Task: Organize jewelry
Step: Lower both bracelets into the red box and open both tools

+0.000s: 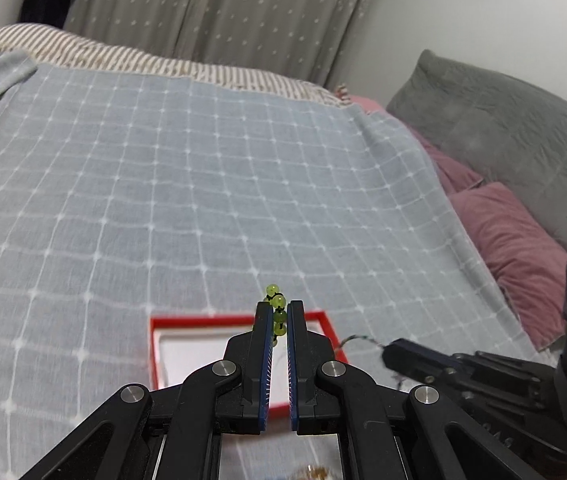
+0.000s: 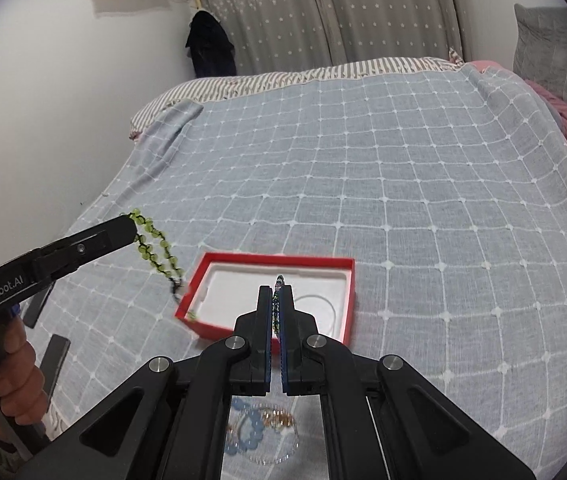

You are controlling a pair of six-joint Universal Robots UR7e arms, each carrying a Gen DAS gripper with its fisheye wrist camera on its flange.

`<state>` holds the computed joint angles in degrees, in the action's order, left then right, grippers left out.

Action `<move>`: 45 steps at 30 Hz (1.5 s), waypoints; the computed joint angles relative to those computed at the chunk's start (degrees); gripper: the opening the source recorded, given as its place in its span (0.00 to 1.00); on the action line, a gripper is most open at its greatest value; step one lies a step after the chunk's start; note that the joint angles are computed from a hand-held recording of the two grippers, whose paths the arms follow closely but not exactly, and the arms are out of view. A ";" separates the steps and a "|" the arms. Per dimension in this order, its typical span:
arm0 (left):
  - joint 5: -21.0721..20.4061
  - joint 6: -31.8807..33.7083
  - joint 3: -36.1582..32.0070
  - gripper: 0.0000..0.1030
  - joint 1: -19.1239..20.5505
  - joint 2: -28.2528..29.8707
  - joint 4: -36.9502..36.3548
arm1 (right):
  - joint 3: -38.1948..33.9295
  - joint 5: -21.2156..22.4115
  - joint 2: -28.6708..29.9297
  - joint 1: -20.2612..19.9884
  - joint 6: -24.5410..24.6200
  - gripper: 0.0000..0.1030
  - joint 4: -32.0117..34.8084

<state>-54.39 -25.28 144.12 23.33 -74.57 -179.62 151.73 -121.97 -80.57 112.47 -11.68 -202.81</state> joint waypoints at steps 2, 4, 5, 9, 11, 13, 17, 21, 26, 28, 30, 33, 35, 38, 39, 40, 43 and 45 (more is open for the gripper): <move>-2.09 1.44 -1.00 0.01 2.25 2.11 -2.03 | -0.96 0.30 2.02 -1.16 -0.58 0.02 -0.81; -3.82 2.66 -1.86 0.01 4.50 4.49 -3.99 | -1.69 0.47 3.92 -2.11 -1.69 0.02 -1.79; -3.48 3.23 -2.18 0.01 5.09 5.73 -4.32 | -2.03 0.92 4.60 -2.60 -2.07 0.02 -1.82; -3.20 3.51 -2.78 0.01 7.55 8.07 -3.48 | -3.09 2.85 6.90 -3.69 -3.78 0.02 -1.83; -3.20 3.29 -2.84 0.01 8.32 8.14 -3.20 | -3.53 2.97 8.08 -3.62 -4.54 0.02 -2.22; -3.46 3.31 -2.99 0.02 8.83 8.33 -3.13 | -3.78 3.89 8.52 -4.40 -5.12 0.02 -2.26; -5.05 3.26 -3.43 0.02 9.71 9.10 -1.78 | -4.07 7.60 7.88 -7.17 -4.74 0.02 0.08; -5.75 2.66 -3.84 0.02 10.42 9.90 0.19 | -4.35 6.47 8.35 -8.84 -4.93 0.03 -0.15; -6.08 2.29 -3.71 0.03 10.74 9.23 0.99 | -3.98 5.69 8.43 -9.68 -5.81 0.04 -2.36; -5.57 2.25 -3.66 0.13 10.47 8.99 1.72 | -3.70 5.26 8.56 -9.70 -5.80 0.04 -3.51; -4.96 2.46 -3.50 0.19 10.07 8.77 1.91 | -3.77 4.34 8.60 -9.80 -5.81 0.09 -3.84; -4.37 2.40 -3.28 0.21 9.70 8.06 1.82 | -3.49 3.82 8.20 -9.96 -5.73 0.19 -4.43; -4.39 2.32 -3.04 0.21 9.81 7.43 1.47 | -3.35 3.88 7.53 -10.14 -5.49 0.24 -4.23; -4.29 1.70 -2.63 0.21 9.79 6.73 1.64 | -2.85 5.07 6.02 -10.68 -4.77 0.29 -3.73; -4.27 1.43 -2.43 0.21 9.69 6.48 1.80 | -2.77 5.31 5.51 -10.65 -4.52 0.29 -3.30; -4.20 1.19 -2.31 0.21 9.60 6.29 1.99 | -2.60 5.38 5.03 -10.47 -4.27 0.30 -2.98; -3.32 0.03 -1.23 0.21 8.67 5.03 2.60 | -1.64 6.64 2.97 -9.88 -3.30 0.30 -1.31; -2.53 -0.98 -0.33 0.21 7.72 3.99 3.38 | -1.06 6.82 1.85 -9.12 -2.63 0.33 -0.09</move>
